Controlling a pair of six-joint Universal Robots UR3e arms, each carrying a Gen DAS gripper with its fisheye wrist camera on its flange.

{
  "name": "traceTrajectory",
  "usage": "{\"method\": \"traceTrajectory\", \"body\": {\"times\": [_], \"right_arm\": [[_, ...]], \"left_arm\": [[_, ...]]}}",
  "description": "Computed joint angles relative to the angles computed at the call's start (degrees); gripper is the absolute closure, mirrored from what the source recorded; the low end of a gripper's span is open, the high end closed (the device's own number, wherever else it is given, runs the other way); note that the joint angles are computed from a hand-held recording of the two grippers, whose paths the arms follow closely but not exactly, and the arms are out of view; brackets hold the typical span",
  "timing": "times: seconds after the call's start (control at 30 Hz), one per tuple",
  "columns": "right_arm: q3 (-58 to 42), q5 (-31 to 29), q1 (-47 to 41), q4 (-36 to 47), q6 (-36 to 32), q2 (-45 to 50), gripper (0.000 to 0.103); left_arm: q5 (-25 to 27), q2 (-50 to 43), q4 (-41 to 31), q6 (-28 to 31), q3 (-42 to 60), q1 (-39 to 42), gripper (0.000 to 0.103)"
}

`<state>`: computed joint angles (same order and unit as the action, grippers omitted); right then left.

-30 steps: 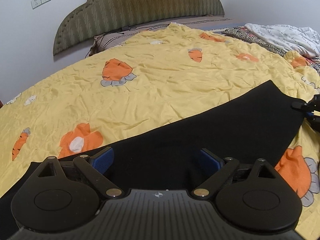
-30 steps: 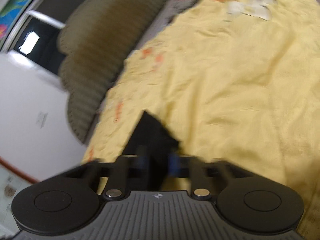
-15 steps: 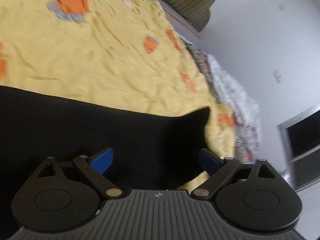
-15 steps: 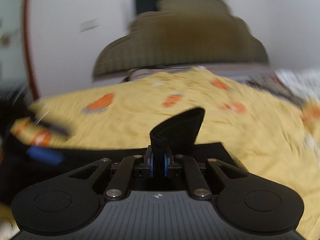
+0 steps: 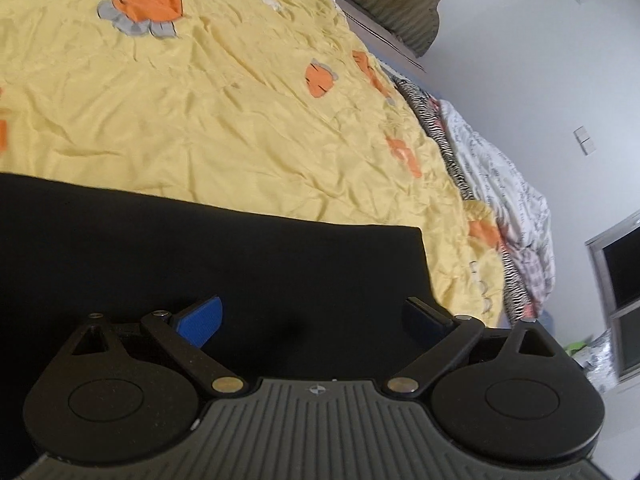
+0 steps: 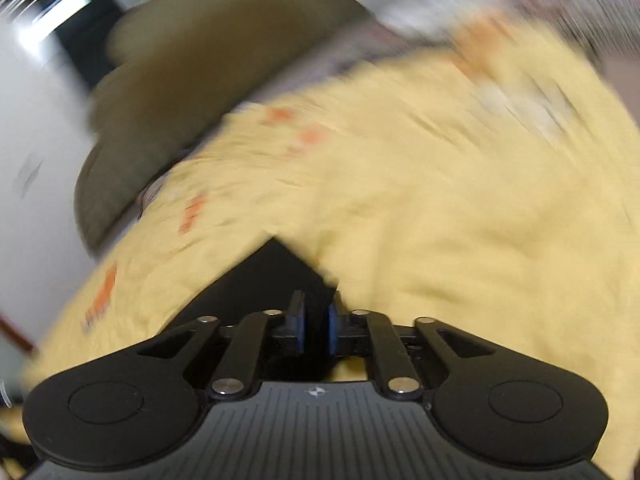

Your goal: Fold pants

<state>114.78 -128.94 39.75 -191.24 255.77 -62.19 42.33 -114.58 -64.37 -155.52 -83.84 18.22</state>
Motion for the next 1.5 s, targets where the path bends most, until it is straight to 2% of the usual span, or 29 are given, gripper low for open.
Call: {"method": "traceTrajectory", "body": {"times": [0.07,0.1,0.27,0.4,0.53,0.57,0.6,0.67,0.7,0.8,0.9,1.0,1.13,1.17,1.2,1.23,1.27,1.3,1.37,1.4,1.5], "right_arm": [[3.83,-1.12,1.99,-7.26,0.77,0.28,0.085],[5.5,0.38,2.14,-11.12,0.45,0.58,0.081],[11.73,14.34,-2.88,-29.87,5.5,5.11,0.08],[10.34,13.56,-3.92,-31.48,8.44,6.69,0.08],[7.15,13.19,-6.4,-36.91,4.07,11.67,0.082],[6.39,13.49,-6.84,-36.29,2.78,11.77,0.085],[5.36,12.92,-6.82,-34.0,2.27,11.44,0.096],[3.53,11.68,-6.09,-31.88,0.08,11.23,0.097],[1.39,10.15,-4.99,-28.75,-3.14,10.45,0.097],[-10.96,3.71,0.45,-10.18,-20.77,7.95,0.097],[-25.65,2.86,4.3,3.35,-36.02,10.99,0.098],[-38.03,3.09,7.0,13.33,-45.69,15.88,0.098],[-45.61,5.47,10.21,18.67,-55.28,19.89,0.098],[-48.98,5.24,10.78,20.8,-57.32,21.62,0.098],[-50.92,5.22,11.22,21.71,-58.64,22.72,0.098],[-51.94,5.52,11.38,21.9,-59.06,23.35,0.097],[-51.61,5.52,11.5,21.56,-58.48,23.22,0.097],[-52.59,5.05,11.59,22.32,-57.54,23.61,0.097],[-52.9,5.14,11.42,22.66,-55.96,23.49,0.097],[-53.2,5.87,11.3,22.56,-55.19,23.49,0.097],[-57.86,8.22,11.79,23.6,-55.99,25.55,0.097]], "left_arm": [[1.11,0.65,0.99,-0.19,-0.51,0.12,0.005],[1.34,0.61,0.98,-0.3,-0.31,-0.01,0.005],[1.4,0.83,-2.02,0.99,0.54,-0.5,0.005],[2.2,1.69,-0.48,0.7,-1.13,-0.64,0.005],[2.07,1.47,-0.17,-0.21,-0.59,-0.48,0.005],[1.87,1.51,-0.44,0.1,-0.4,-0.31,0.005],[1.56,1.46,-0.91,0.58,-0.1,-0.11,0.005],[0.22,0.97,-2.83,1.54,1.01,0.51,0.006],[-1.0,0.6,-4.32,1.99,1.7,0.98,0.006],[-6.93,-1.95,-13.14,4.79,6.19,2.15,0.005],[-13.46,-5.06,-23.68,9.3,11.28,2.65,0.004],[-16.03,-7.15,-28.25,9.99,13.9,1.99,0.001],[-15.95,-9.17,-31.55,10.64,15.99,0.94,0.002],[-15.37,-9.06,-30.03,9.92,15.29,0.81,0.004],[-14.2,-8.5,-27.03,8.45,13.9,0.71,0.012],[-12.47,-8.18,-24.17,6.86,13.09,0.62,0.041],[-10.75,-7.85,-21.69,5.96,12.37,0.45,0.057],[-8.67,-7.3,-18.86,4.72,11.42,0.3,0.087],[-4.86,-5.3,-11.12,1.41,7.69,0.6,0.095],[-4.29,-3.55,-8.22,1.74,5.1,1.35,0.098],[-2.2,2.8,-2.78,4.23,-1.36,4.52,0.098]]}}
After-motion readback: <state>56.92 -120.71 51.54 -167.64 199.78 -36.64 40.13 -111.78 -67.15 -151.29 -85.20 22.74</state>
